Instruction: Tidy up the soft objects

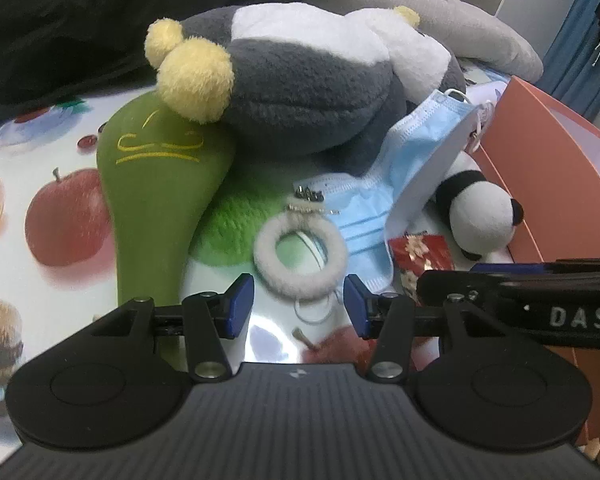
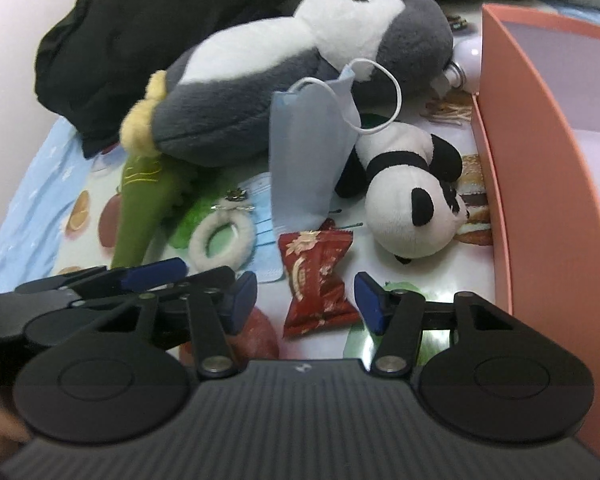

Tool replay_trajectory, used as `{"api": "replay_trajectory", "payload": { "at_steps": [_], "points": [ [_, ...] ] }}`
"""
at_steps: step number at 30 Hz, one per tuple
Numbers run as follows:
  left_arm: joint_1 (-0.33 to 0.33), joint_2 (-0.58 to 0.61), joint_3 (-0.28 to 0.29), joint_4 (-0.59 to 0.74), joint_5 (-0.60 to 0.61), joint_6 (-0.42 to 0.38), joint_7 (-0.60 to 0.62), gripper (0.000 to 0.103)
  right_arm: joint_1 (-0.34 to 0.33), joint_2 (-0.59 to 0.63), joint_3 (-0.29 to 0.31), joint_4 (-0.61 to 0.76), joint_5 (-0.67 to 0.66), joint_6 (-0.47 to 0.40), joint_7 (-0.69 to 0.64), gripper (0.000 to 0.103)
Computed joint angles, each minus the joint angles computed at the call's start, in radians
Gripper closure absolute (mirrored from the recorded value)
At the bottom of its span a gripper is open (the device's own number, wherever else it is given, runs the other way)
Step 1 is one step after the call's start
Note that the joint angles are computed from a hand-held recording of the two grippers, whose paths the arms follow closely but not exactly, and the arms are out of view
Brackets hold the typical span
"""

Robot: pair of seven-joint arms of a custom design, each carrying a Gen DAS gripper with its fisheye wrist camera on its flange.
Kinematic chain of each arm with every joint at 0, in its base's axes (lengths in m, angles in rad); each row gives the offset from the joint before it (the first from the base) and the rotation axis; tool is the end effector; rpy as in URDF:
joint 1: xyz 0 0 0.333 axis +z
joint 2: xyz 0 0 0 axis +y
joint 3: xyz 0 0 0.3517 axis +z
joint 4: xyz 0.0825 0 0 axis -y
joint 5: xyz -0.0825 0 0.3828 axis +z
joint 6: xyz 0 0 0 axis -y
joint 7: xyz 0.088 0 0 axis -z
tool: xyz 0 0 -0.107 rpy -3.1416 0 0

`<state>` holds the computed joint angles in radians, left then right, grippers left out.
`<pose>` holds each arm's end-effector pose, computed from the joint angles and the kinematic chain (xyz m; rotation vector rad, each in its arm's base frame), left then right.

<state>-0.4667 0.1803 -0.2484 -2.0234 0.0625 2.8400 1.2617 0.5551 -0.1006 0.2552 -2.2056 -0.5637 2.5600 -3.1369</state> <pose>0.4832 -0.4124 0.4739 -1.5164 2.3926 -0.9092 0.3664 0.4019 0.5059 -1.4612 2.0991 -0.2984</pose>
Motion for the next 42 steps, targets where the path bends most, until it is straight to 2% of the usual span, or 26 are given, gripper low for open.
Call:
{"api": "replay_trajectory", "payload": {
  "at_steps": [5,9,10,15,18,21,31,34,37,42],
  "points": [
    [-0.003,0.022,0.007,0.01,0.008,0.029,0.015,0.049,-0.015,0.015,-0.018,-0.03,0.028,0.066,0.018,0.047],
    [-0.019,0.033,0.024,0.022,0.037,0.029,-0.003,0.08,-0.022,0.023,-0.024,-0.037,0.02,0.098,-0.003,0.052],
    [-0.009,0.035,0.012,0.024,0.013,0.03,0.013,0.082,-0.019,0.026,-0.025,-0.03,0.036,0.087,-0.032,0.065],
    [-0.018,0.016,0.021,0.004,0.019,0.053,-0.014,0.094,-0.017,0.012,-0.026,-0.044,0.077,0.109,-0.064,0.07],
    [0.004,-0.011,-0.003,-0.02,-0.042,0.068,0.009,0.095,-0.014,-0.002,-0.016,-0.045,0.079,0.084,-0.066,0.07],
    [-0.003,-0.045,0.006,-0.045,-0.027,0.073,-0.03,0.095,-0.007,-0.02,-0.005,-0.048,0.085,0.065,-0.065,0.07],
    [0.024,-0.203,-0.052,-0.181,-0.047,0.056,-0.124,0.095,0.034,-0.088,0.051,-0.053,0.082,-0.033,-0.018,0.07],
    [0.027,-0.264,-0.07,-0.233,-0.134,0.041,-0.096,0.095,0.051,-0.104,0.067,-0.055,0.089,-0.056,0.001,0.07],
    [0.031,-0.329,-0.087,-0.288,-0.17,0.018,-0.096,0.095,0.075,-0.12,0.088,-0.053,0.094,-0.089,0.011,0.07],
    [-0.001,-0.431,-0.078,-0.375,-0.314,-0.024,-0.045,0.095,0.109,-0.145,0.117,-0.067,0.104,-0.133,0.048,0.07]
  ]
}}
